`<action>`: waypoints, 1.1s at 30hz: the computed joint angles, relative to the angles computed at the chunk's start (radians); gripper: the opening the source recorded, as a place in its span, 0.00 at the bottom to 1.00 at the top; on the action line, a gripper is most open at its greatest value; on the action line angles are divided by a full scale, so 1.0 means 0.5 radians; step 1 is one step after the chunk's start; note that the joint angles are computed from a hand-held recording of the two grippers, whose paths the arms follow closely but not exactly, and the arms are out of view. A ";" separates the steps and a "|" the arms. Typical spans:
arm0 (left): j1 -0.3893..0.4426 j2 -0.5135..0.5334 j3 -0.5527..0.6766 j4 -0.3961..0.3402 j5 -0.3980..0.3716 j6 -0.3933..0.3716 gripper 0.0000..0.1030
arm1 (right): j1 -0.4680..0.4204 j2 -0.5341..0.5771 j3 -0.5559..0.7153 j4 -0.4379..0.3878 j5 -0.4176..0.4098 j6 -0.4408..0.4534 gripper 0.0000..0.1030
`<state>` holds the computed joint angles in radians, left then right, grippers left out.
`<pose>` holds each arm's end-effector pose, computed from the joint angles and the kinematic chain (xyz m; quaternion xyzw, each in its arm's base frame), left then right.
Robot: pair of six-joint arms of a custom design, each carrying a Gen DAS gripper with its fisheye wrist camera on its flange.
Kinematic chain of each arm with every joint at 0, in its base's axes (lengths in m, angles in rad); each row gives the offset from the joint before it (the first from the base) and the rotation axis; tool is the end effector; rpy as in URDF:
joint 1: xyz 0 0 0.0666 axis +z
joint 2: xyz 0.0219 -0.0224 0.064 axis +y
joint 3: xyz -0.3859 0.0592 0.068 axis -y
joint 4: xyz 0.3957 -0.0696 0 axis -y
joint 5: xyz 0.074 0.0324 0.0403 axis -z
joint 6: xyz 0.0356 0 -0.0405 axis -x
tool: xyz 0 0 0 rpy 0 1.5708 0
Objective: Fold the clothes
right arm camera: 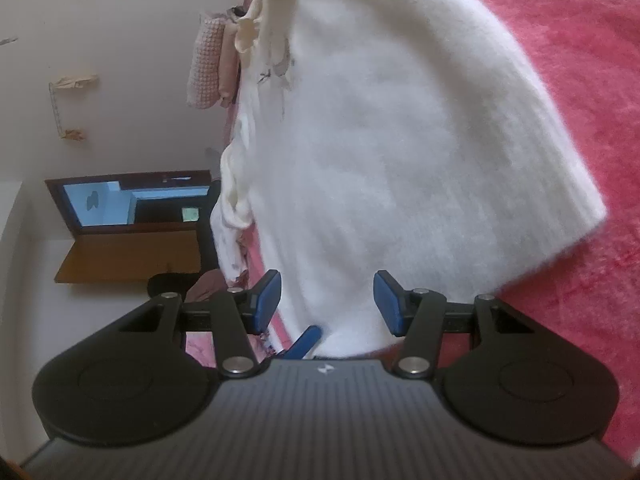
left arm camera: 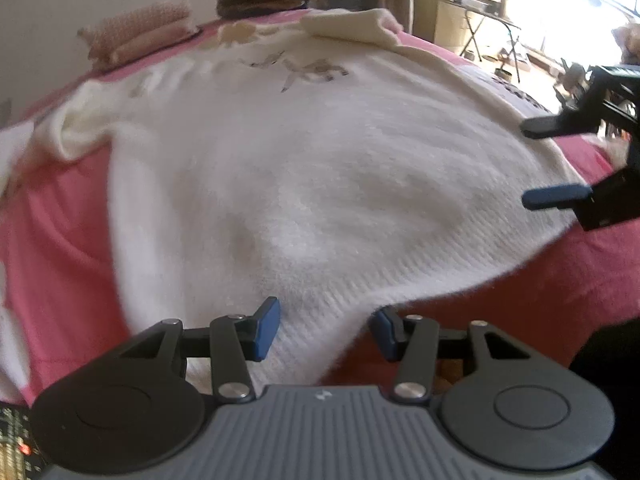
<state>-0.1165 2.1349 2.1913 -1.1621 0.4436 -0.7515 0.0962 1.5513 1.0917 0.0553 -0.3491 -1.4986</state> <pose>0.7214 -0.1002 0.3477 0.4452 0.8399 -0.1332 0.2804 0.5321 0.0632 0.2998 0.4572 0.6898 0.4893 0.2752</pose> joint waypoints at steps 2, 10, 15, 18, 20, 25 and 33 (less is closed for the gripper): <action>0.001 0.022 0.038 -0.033 0.005 0.044 0.50 | 0.006 0.000 -0.006 0.034 -0.051 -0.022 0.50; -0.009 0.078 0.129 -0.089 0.003 0.117 0.50 | 0.036 0.084 0.048 -0.074 -0.295 -0.060 0.55; -0.005 0.183 0.330 -0.252 0.023 0.199 0.50 | 0.007 0.097 0.045 0.050 -0.238 -0.146 0.54; 0.001 0.228 0.410 -0.310 0.047 0.239 0.50 | -0.011 0.110 0.071 0.061 -0.226 -0.145 0.55; 0.003 0.243 0.434 -0.325 0.057 0.249 0.50 | -0.020 0.122 0.096 0.045 -0.223 -0.136 0.55; 0.006 0.231 0.411 -0.313 0.062 0.246 0.50 | -0.028 0.151 0.125 0.031 -0.214 -0.149 0.55; 0.018 0.220 0.399 -0.313 0.072 0.246 0.50 | -0.032 0.112 0.078 0.043 -0.163 -0.155 0.55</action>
<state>-0.1073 2.2447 2.3906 -1.3187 0.4797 -0.6285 0.0803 1.6072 1.1306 0.0769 -0.4308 -1.5759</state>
